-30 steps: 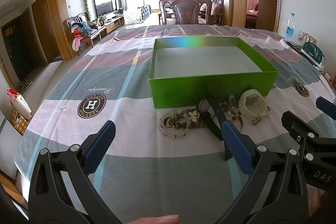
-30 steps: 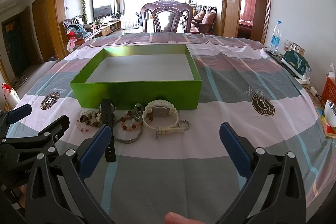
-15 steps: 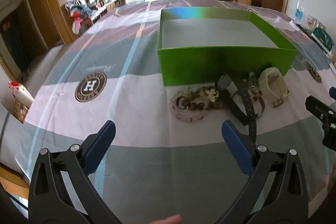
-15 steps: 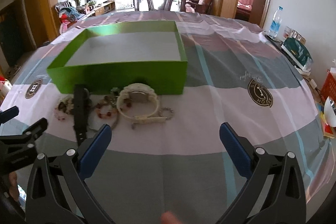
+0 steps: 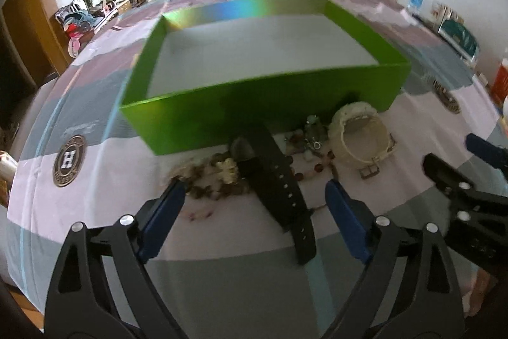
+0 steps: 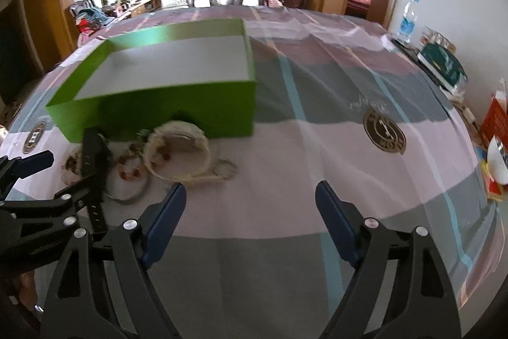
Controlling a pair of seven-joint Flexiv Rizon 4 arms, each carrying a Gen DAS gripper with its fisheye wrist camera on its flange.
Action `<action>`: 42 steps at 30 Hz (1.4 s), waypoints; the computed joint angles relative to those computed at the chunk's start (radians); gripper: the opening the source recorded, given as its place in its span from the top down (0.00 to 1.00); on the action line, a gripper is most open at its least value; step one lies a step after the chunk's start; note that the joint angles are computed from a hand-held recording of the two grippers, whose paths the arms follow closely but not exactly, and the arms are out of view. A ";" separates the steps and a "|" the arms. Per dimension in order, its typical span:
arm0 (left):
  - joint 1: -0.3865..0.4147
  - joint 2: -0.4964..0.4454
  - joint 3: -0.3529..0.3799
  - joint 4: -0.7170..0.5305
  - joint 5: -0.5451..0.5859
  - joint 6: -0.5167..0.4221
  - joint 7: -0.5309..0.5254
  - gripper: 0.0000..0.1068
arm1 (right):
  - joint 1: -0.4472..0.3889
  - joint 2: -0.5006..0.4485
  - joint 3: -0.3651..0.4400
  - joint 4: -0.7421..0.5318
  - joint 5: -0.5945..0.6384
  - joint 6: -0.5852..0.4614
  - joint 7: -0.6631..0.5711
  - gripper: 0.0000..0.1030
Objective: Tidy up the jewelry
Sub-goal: 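Grasp the black-strap watch with the left gripper while the right grasps the white watch, then lower both watches into the green box and open both grippers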
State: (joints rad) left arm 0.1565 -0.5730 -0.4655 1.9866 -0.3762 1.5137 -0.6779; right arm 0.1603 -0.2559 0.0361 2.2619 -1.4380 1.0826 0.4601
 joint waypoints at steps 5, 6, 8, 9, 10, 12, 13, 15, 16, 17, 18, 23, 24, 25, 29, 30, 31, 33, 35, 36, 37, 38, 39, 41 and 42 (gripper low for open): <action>-0.004 -0.011 0.038 -0.041 -0.023 -0.091 -0.017 0.71 | -0.015 -0.007 -0.009 -0.001 -0.021 0.025 0.016 0.20; 0.005 -0.009 0.036 -0.044 -0.041 -0.103 -0.009 0.75 | -0.018 -0.013 -0.011 -0.010 -0.028 0.034 0.014 0.20; 0.004 -0.006 0.053 -0.046 -0.065 -0.091 0.000 0.78 | -0.020 -0.029 -0.016 -0.036 -0.048 0.051 0.007 0.20; 0.002 -0.003 0.063 -0.046 -0.072 -0.082 -0.001 0.78 | -0.021 -0.039 -0.021 -0.051 -0.072 0.062 0.009 0.21; 0.004 -0.002 0.067 -0.046 -0.080 -0.077 0.002 0.78 | -0.022 -0.053 -0.024 -0.072 -0.092 0.071 0.004 0.23; 0.014 -0.001 0.072 -0.049 -0.096 -0.072 0.006 0.78 | -0.016 -0.086 -0.025 -0.110 -0.076 0.074 -0.045 0.37; 0.014 -0.002 0.076 -0.051 -0.100 -0.072 0.007 0.76 | -0.014 -0.099 -0.026 -0.123 -0.059 0.077 -0.066 0.39; 0.003 -0.007 0.089 -0.063 -0.104 -0.080 0.002 0.67 | -0.005 -0.135 -0.029 -0.153 0.013 0.085 -0.138 0.48; 0.002 -0.010 0.091 -0.067 -0.106 -0.080 0.004 0.66 | 0.003 -0.145 -0.035 -0.160 0.030 0.086 -0.155 0.50; 0.004 -0.012 0.089 -0.069 -0.109 -0.081 0.009 0.66 | 0.011 -0.157 -0.039 -0.168 0.060 0.083 -0.181 0.53; -0.001 -0.014 0.092 -0.073 -0.108 -0.084 0.010 0.66 | 0.019 -0.164 -0.044 -0.171 0.083 0.084 -0.198 0.58; -0.029 -0.025 0.123 -0.099 -0.106 -0.134 0.007 0.89 | 0.044 -0.172 -0.077 -0.159 0.104 0.122 -0.199 0.91; -0.031 -0.028 0.125 -0.104 -0.108 -0.143 0.012 0.91 | 0.049 -0.170 -0.082 -0.157 0.099 0.118 -0.193 0.92; -0.026 -0.026 0.118 -0.098 -0.115 -0.139 0.024 0.92 | 0.051 -0.166 -0.087 -0.153 0.087 0.119 -0.183 0.93; 0.001 -0.010 0.080 -0.069 -0.153 -0.121 0.063 0.94 | 0.039 -0.146 -0.091 -0.137 0.028 0.130 -0.123 0.94; 0.015 -0.003 0.062 -0.058 -0.168 -0.108 0.079 0.94 | 0.037 -0.135 -0.089 -0.130 0.011 0.123 -0.107 0.94; 0.027 0.003 0.046 -0.049 -0.180 -0.097 0.093 0.94 | 0.034 -0.132 -0.083 -0.130 0.008 0.117 -0.105 0.94; 0.062 0.017 0.000 -0.032 -0.212 -0.078 0.126 0.94 | 0.025 -0.114 -0.076 -0.122 -0.016 0.109 -0.085 0.94; 0.111 0.035 -0.066 -0.008 -0.254 -0.052 0.169 0.94 | 0.020 -0.093 -0.065 -0.114 -0.031 0.086 -0.073 0.94; 0.138 0.044 -0.105 0.005 -0.275 -0.039 0.192 0.94 | 0.015 -0.084 -0.060 -0.111 -0.042 0.082 -0.064 0.94; 0.165 0.050 -0.141 0.014 -0.294 -0.028 0.214 0.94 | 0.010 -0.073 -0.056 -0.108 -0.059 0.078 -0.051 0.94; 0.192 0.056 -0.179 0.022 -0.313 -0.016 0.236 0.94 | 0.009 -0.067 -0.049 -0.110 -0.065 0.068 -0.047 0.94; 0.206 0.059 -0.203 0.024 -0.324 -0.007 0.247 0.94 | 0.006 -0.061 -0.045 -0.112 -0.073 0.059 -0.046 0.94; 0.220 0.059 -0.230 0.018 -0.330 0.018 0.253 0.94 | 0.001 -0.049 -0.039 -0.121 -0.092 0.047 -0.043 0.94; 0.216 0.056 -0.231 0.007 -0.324 0.026 0.247 0.94 | -0.002 -0.042 -0.037 -0.128 -0.104 0.042 -0.041 0.94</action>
